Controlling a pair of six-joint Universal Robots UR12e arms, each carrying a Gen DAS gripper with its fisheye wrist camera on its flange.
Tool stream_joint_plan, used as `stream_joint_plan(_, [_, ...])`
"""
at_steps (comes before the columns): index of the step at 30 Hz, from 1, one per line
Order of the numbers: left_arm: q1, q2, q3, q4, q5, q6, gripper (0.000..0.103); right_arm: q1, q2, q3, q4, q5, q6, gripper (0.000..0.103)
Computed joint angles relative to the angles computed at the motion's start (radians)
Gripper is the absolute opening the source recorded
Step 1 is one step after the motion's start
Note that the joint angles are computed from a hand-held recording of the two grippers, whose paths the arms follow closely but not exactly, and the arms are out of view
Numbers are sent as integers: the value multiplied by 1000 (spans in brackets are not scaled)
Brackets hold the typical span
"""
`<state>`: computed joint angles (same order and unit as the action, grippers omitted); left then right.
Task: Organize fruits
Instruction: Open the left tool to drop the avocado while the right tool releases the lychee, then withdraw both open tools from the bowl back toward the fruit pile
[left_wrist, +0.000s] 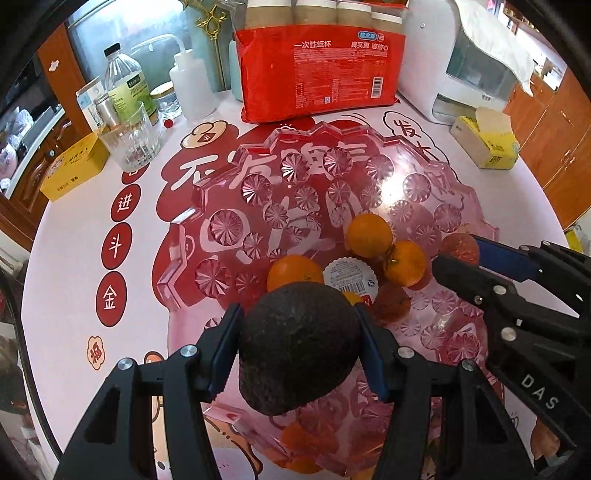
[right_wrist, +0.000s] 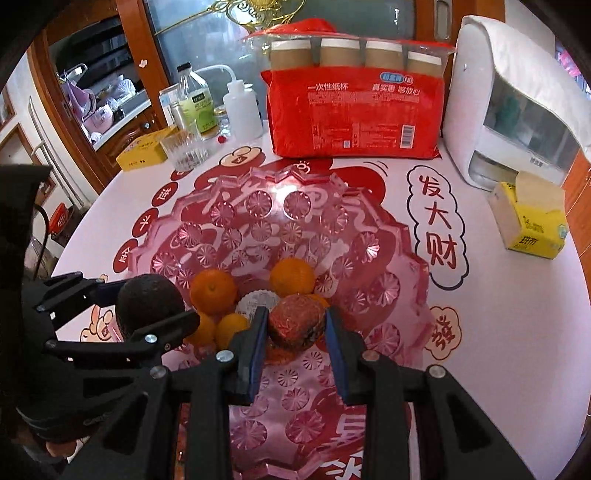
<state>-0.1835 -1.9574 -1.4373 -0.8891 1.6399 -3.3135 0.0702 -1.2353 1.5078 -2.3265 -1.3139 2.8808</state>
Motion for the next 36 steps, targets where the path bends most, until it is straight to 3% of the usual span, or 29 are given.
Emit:
stream_joint_plan(8, [-6,6,-6,6,16,3,60,-2,-2,4,11,5,6,36])
stream_joint_plan(11, [-6,13,-12,13,32,-8,67,-6,-9,11,0,14,13,42])
stream_joint_plan(21, [1,51,-44,29,22,-35,88,-13,-33,27,-10,24,43,42])
stream_joint_plan(29, [2,84,-69,23,3,-49,89,-16,-61,47,-11,44,54,42])
stream_joint_plan(36, [-8,117,-94,44,27,-41,90,-18,-92,70,-25,55,57,42])
